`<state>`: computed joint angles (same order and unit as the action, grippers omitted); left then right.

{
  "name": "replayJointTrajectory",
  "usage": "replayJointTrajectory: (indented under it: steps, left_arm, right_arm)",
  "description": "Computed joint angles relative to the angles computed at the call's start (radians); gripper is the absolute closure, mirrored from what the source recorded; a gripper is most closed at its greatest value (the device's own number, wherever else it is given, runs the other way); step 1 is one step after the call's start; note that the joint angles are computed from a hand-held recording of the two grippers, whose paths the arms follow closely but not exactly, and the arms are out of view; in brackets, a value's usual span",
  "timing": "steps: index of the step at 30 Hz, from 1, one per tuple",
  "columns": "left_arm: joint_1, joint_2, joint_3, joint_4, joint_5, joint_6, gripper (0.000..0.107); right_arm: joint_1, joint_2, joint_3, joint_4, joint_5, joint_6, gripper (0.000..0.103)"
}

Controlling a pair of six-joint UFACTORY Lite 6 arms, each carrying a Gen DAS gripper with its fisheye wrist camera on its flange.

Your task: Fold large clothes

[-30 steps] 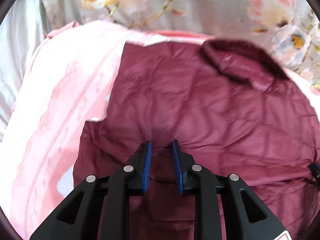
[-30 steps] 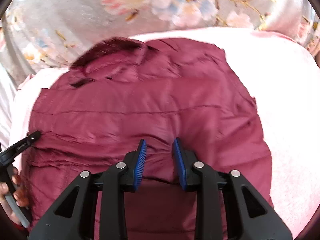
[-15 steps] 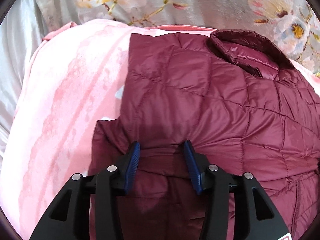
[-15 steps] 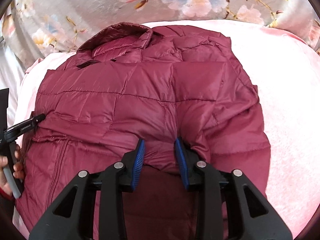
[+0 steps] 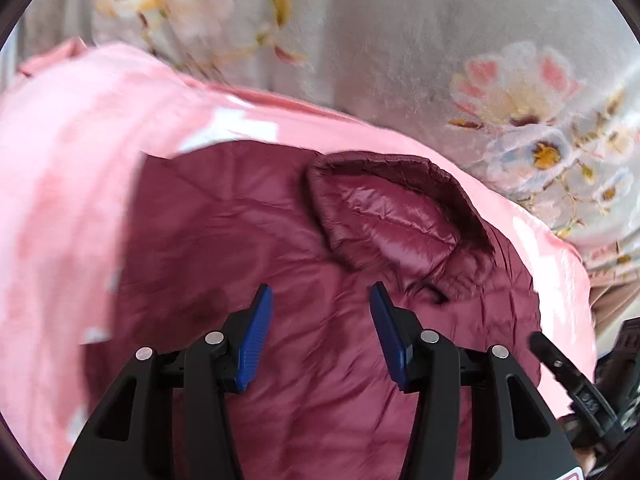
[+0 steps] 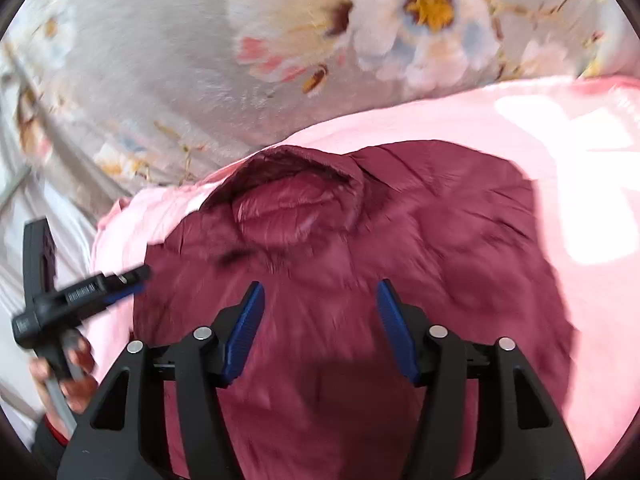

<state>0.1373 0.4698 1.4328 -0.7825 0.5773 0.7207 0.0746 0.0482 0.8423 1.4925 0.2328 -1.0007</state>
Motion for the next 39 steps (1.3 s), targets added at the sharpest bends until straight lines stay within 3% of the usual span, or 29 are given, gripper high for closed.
replayJointTrajectory:
  steps: [3, 6, 9, 10, 11, 12, 14, 15, 19, 25, 31, 35, 39]
  left_arm:
    - [-0.056, 0.160, 0.174, 0.075, 0.028, -0.155, 0.057]
    - [-0.082, 0.281, 0.301, 0.114, 0.027, -0.233, 0.057]
    - [-0.081, 0.375, 0.403, 0.119, 0.077, -0.268, 0.062]
    - [-0.075, 0.417, 0.449, 0.117, 0.114, -0.274, 0.065]
    - [-0.069, 0.430, 0.458, 0.105, 0.127, -0.267, 0.077]
    - [-0.060, 0.449, 0.477, 0.084, 0.153, -0.251, 0.088]
    - [-0.051, 0.468, 0.497, 0.061, 0.169, -0.235, 0.090]
    - [-0.049, 0.465, 0.490, 0.050, 0.161, -0.225, 0.092]
    - [-0.053, 0.425, 0.435, 0.027, 0.119, -0.175, 0.097]
    - [-0.060, 0.365, 0.291, -0.019, -0.001, -0.028, 0.098]
    - [-0.091, 0.299, 0.102, -0.292, -0.184, 0.334, 0.096]
    - [-0.097, 0.289, 0.079, -0.339, -0.210, 0.393, 0.093]
    - [-0.093, 0.255, 0.050, -0.328, -0.221, 0.401, 0.091]
  right_arm:
    - [0.017, 0.170, 0.150, -0.018, -0.065, -0.009, 0.045]
    - [0.041, 0.293, 0.253, -0.205, -0.114, 0.148, 0.034]
    - [0.044, 0.397, 0.330, -0.197, -0.058, 0.170, 0.034]
    - [0.038, 0.422, 0.352, -0.113, 0.004, 0.095, 0.038]
    - [0.036, 0.442, 0.373, -0.071, 0.055, 0.053, 0.041]
    - [0.040, 0.458, 0.398, -0.065, 0.094, 0.046, 0.051]
    - [0.045, 0.487, 0.456, -0.034, 0.171, 0.017, 0.079]
    - [0.042, 0.486, 0.471, 0.017, 0.198, -0.010, 0.096]
    - [0.055, 0.401, 0.379, 0.238, 0.135, -0.214, 0.100]
    - [0.084, 0.392, 0.249, 0.309, 0.021, -0.366, 0.101]
    - [0.026, 0.434, 0.180, 0.513, 0.114, -0.558, 0.103]
    - [0.009, 0.425, 0.166, 0.460, 0.127, -0.501, 0.103]
    - [-0.014, 0.308, 0.077, 0.370, 0.089, -0.435, 0.102]
